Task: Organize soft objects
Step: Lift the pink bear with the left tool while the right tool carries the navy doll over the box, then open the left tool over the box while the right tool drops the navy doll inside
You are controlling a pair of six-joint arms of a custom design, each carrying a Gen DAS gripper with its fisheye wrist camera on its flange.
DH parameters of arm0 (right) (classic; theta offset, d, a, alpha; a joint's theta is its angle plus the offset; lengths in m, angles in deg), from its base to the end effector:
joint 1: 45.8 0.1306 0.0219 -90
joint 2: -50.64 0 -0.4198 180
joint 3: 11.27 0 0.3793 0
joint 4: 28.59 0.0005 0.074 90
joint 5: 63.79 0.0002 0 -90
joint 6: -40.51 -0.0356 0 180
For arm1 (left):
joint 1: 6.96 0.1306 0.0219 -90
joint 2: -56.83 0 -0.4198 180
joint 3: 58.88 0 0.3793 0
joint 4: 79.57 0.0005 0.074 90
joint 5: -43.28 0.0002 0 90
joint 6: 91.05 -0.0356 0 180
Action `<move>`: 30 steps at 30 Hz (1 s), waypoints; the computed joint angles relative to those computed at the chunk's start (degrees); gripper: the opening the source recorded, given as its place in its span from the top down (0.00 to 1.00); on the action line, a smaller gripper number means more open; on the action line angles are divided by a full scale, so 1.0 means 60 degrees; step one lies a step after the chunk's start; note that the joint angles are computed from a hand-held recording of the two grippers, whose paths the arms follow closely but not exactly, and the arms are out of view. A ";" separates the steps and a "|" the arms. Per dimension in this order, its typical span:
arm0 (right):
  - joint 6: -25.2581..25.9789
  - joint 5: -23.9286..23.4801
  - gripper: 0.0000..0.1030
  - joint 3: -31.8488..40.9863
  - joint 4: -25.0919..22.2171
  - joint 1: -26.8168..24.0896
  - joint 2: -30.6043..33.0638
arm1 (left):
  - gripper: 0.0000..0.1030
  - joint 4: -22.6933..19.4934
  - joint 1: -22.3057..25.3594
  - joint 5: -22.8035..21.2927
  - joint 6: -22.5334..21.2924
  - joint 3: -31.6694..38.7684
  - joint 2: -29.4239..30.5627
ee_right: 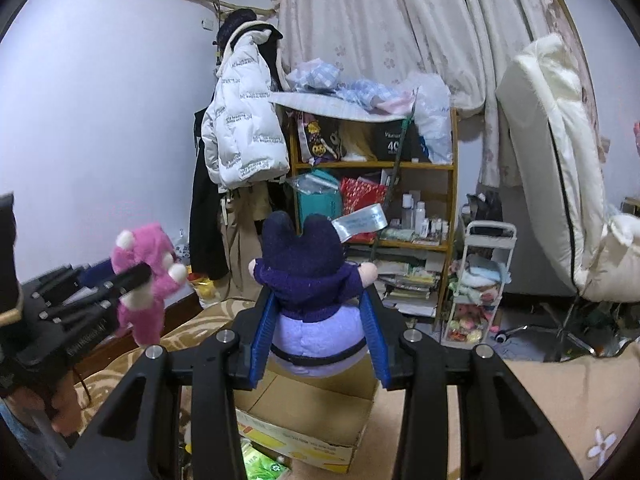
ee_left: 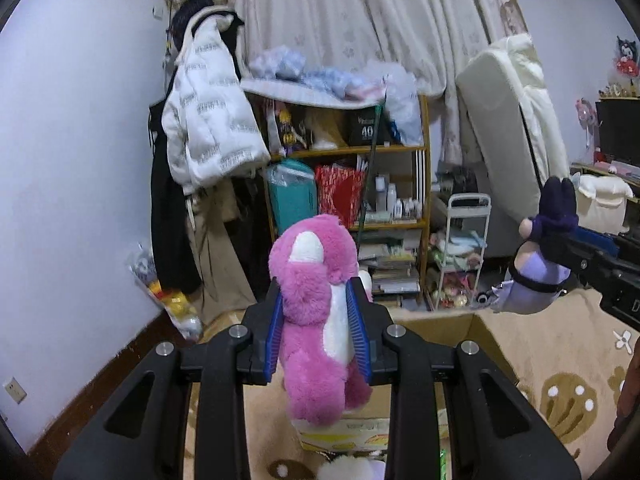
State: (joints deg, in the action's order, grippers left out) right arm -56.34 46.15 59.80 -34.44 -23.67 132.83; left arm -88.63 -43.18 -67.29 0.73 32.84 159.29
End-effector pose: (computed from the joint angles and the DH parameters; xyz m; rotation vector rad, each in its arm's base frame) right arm 0.4121 0.1540 0.4418 -0.0073 1.8488 0.0276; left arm 0.4799 -0.3366 0.4333 0.3275 1.8664 -0.1076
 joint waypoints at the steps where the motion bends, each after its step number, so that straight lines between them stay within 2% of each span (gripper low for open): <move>1: -0.0072 -0.0102 0.57 -0.0025 0.0032 -0.0056 0.0076 | 0.71 -0.0061 0.0021 0.0070 0.0008 0.0024 0.0101; 16: -0.1036 -0.1519 0.57 -0.0206 -0.0062 -0.1050 0.1161 | 0.70 -0.1065 -0.0005 0.0365 -0.0012 0.0653 0.1333; 22: -0.1318 -0.2203 0.56 -0.0149 -0.0252 -0.1289 0.1458 | 0.68 -0.1384 -0.0087 0.0177 -0.0167 0.0798 0.1532; 24: -0.1255 -0.2195 0.56 -0.0143 -0.0294 -0.1263 0.1513 | 0.53 -0.1499 -0.0102 0.0166 -0.0113 0.0837 0.1556; 27: -0.1192 -0.2121 0.53 -0.0089 -0.0446 -0.1211 0.1592 | 0.46 -0.1121 -0.0157 -0.0105 -0.0128 0.0596 0.1424; 29: -0.1191 -0.2200 0.45 -0.0019 -0.0621 -0.1216 0.1637 | 0.40 -0.0870 -0.0216 -0.0624 -0.0059 0.0410 0.1287; 30: -0.1216 -0.2175 0.38 -0.0051 -0.0580 -0.1209 0.1611 | 0.33 -0.0749 -0.0230 -0.0798 0.0002 0.0295 0.1201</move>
State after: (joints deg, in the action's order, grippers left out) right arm -63.64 33.10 59.49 -37.91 -30.92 142.49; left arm -93.12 -44.57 -72.08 0.74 34.61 166.50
